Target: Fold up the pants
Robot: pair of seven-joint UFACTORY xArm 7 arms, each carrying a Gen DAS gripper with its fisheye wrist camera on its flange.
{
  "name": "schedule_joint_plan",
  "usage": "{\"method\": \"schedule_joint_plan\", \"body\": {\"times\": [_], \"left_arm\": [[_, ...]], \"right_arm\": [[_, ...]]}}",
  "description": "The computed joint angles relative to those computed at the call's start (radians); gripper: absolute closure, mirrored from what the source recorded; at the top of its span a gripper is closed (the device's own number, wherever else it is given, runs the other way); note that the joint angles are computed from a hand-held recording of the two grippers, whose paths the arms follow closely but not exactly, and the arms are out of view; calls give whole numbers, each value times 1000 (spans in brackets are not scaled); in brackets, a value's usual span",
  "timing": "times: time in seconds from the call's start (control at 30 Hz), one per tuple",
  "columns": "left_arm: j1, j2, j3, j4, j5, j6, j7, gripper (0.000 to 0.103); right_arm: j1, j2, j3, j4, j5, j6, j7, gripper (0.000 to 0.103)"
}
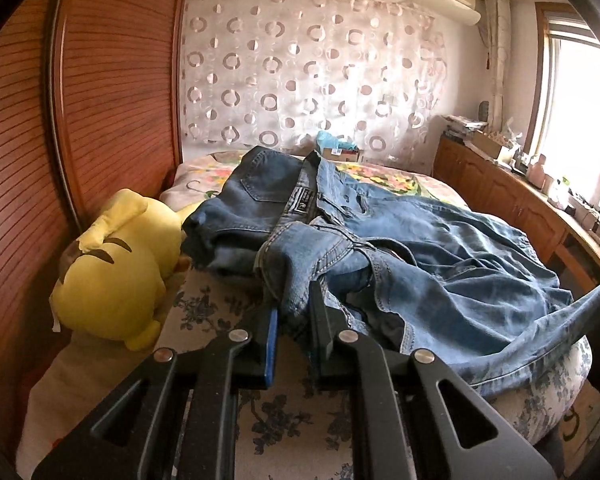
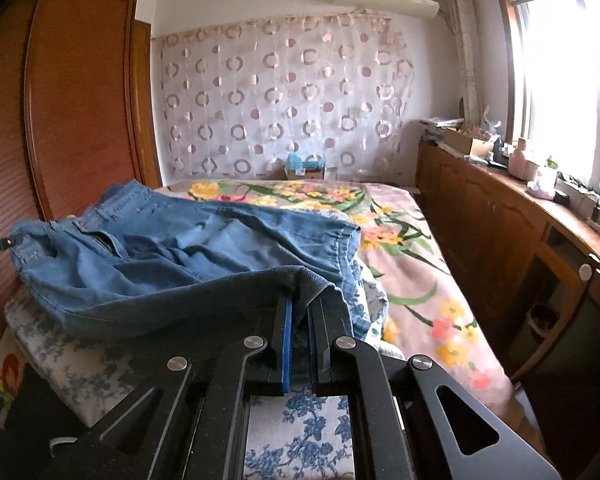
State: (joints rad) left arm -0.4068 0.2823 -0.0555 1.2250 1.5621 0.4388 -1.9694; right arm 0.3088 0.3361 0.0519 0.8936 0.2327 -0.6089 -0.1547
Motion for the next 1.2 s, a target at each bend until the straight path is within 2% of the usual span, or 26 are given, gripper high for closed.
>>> {"method": "schedule_joint_plan", "body": {"times": [0.17,0.47,0.87,1.2], "left_arm": [[3,6,1,13,-3,-7,14,89],[6,43,25,120,-90,-31,142,90],[-28,194,98,367,-362,-61,452,90],[-27,345,122,594,-624,-44,734,90]], "right_arm": [[4,35,-11,75,16,56,0,97],[15,71,-49,214,23,130,-1,97],[10,208,-86,468,0,233,40,97],[33,333,-152,684,-30,346,110,97]]}}
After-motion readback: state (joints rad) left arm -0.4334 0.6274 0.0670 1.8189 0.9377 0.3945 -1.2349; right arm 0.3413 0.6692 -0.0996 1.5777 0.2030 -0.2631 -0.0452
